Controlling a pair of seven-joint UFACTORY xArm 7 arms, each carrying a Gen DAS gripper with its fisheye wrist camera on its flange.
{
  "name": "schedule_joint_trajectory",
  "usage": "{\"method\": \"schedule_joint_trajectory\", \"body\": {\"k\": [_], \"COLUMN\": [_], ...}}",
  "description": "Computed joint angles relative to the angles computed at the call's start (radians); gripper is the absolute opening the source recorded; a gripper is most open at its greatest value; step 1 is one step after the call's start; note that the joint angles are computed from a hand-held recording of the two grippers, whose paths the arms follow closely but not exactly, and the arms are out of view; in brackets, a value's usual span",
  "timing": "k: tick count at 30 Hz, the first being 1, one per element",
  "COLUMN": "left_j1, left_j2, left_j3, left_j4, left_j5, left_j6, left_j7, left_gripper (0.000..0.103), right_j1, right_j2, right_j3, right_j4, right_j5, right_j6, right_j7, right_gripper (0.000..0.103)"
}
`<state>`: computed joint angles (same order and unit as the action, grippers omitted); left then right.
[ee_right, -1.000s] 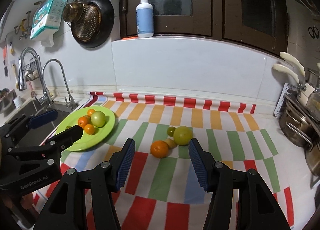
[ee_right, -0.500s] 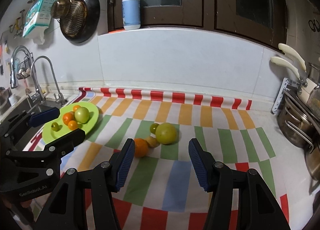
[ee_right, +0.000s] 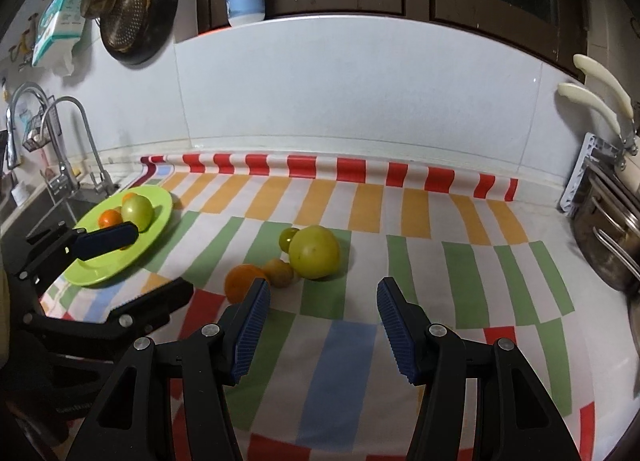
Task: Organize fruits
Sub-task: 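Grasp an orange with the left tool while the right tool approaches the pomelo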
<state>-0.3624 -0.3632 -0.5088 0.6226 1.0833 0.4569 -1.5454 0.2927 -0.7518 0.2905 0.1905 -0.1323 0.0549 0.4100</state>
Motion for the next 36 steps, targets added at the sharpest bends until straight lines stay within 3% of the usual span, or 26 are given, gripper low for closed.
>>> {"method": "schedule_joint_trajectory", "body": {"k": [5, 11, 20, 26, 31, 36], "left_j1": [0.006, -0.021, -0.077, -0.080, -0.076, -0.075], "left_j2": [0.086, 0.176, 0.270, 0.286, 0.303, 0.286], "left_j3": [0.025, 0.093, 0.176, 0.211, 0.231, 0.232], "left_j4": [0.029, 0.064, 0.117, 0.128, 0.130, 0.114], "left_j5": [0.045, 0.088, 0.133, 0.139, 0.106, 0.070], "left_j6": [-0.033, -0.099, -0.129, -0.164, -0.218, -0.216], "left_j7": [-0.001, -0.006, 0.008, 0.004, 0.052, 0.076], "left_gripper": [0.068, 0.063, 0.057, 0.055, 0.042, 0.041], "right_j1": [-0.033, -0.044, -0.047, -0.073, -0.084, -0.097], "right_j2": [0.097, 0.200, 0.312, 0.364, 0.387, 0.405], "right_j3": [-0.006, -0.019, -0.027, -0.006, 0.010, 0.027], "right_j4": [0.026, 0.059, 0.097, 0.128, 0.141, 0.154], "right_j5": [-0.013, -0.008, 0.009, 0.023, 0.033, 0.041], "right_j6": [-0.053, -0.101, -0.149, -0.174, -0.183, -0.183], "right_j7": [-0.028, -0.063, -0.109, -0.122, -0.130, -0.130], "right_gripper": [0.057, 0.056, 0.056, 0.056, 0.056, 0.056]}}
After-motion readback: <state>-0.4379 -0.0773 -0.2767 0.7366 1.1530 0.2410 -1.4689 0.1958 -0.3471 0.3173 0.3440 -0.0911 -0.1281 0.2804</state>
